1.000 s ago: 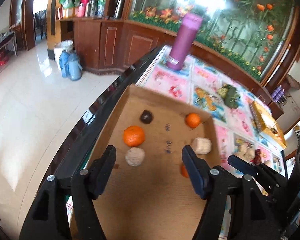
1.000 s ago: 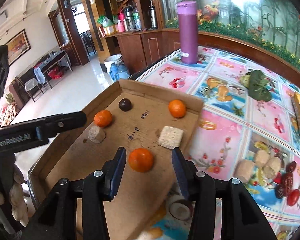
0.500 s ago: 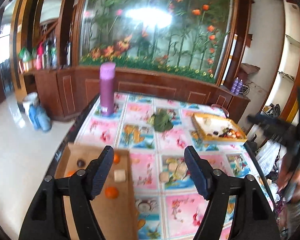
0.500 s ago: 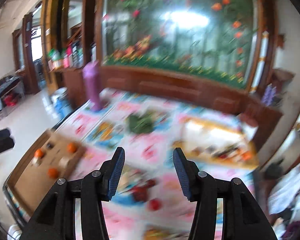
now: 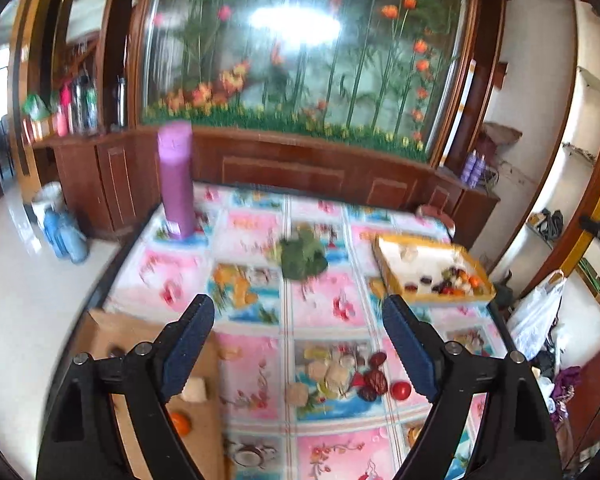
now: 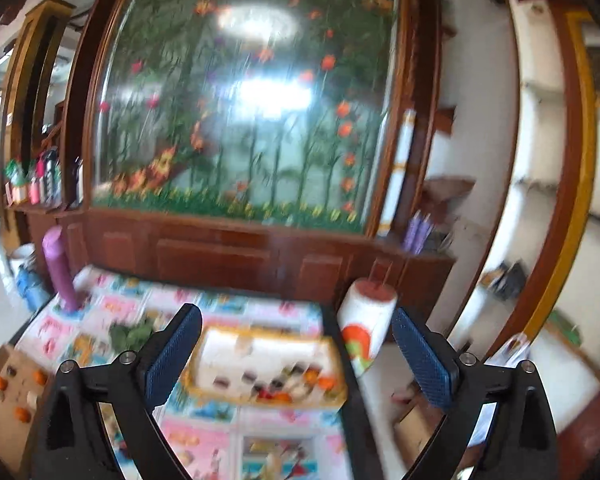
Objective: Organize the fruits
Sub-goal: 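Move both open tools back to the fruit pile, then grasp the square tan cake with the left gripper while the right gripper grasps the red tomato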
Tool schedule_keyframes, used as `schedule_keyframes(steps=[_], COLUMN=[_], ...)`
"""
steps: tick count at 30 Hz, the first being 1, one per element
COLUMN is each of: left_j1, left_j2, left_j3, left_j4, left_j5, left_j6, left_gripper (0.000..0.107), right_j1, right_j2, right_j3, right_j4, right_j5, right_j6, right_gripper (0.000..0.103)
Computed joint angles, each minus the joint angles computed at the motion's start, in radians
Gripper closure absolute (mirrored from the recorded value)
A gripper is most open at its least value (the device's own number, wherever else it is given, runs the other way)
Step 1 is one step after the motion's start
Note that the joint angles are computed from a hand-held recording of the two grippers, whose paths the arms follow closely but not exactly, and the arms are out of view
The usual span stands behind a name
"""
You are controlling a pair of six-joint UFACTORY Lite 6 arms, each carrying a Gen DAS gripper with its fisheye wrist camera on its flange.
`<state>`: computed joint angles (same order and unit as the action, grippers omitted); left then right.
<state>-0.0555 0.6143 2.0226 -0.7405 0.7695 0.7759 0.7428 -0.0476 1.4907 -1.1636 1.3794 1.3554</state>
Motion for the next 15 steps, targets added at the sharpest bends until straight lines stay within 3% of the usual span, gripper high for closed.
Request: schedule_keyframes(steps=[3, 5, 8, 9, 15], left_j1=[-0.045, -0.068, -0.091, -0.101, -0.14], left_j2=[0.063, 0.098, 0.126, 0.143, 0.232], left_j3=[-0.066, -0.1, -0.156, -0.16, -0.153], left_j4=[0.03, 0.035, 0.023, 0.029, 0.109], left_j5=[-0.047, -0.058, -0.094, -0.11, -0.19], left_j6=[-0.003, 0.017, 0.075, 0.083, 0.053], left_gripper=[0.021, 0.021, 0.022, 0.022, 0.028], right_j1=[-0.097, -0.124, -0.17, -0.173, -0.141], right_j2=[-0.042, 0.014, 0.125, 0.188, 0.366], right_j3=[-0.274, -0.403, -0.517, -0.527, -0.529], right_j4=[0.144, 0.163, 0.08, 0.015, -0.388], right_j5=[-0.313, -0.523, -0.825, -0.901, -1.027], right_j6=[0.134, 0.242, 0.397, 0.483, 0.932], right_gripper=[0.009, 0.035, 0.053, 0.053, 0.053])
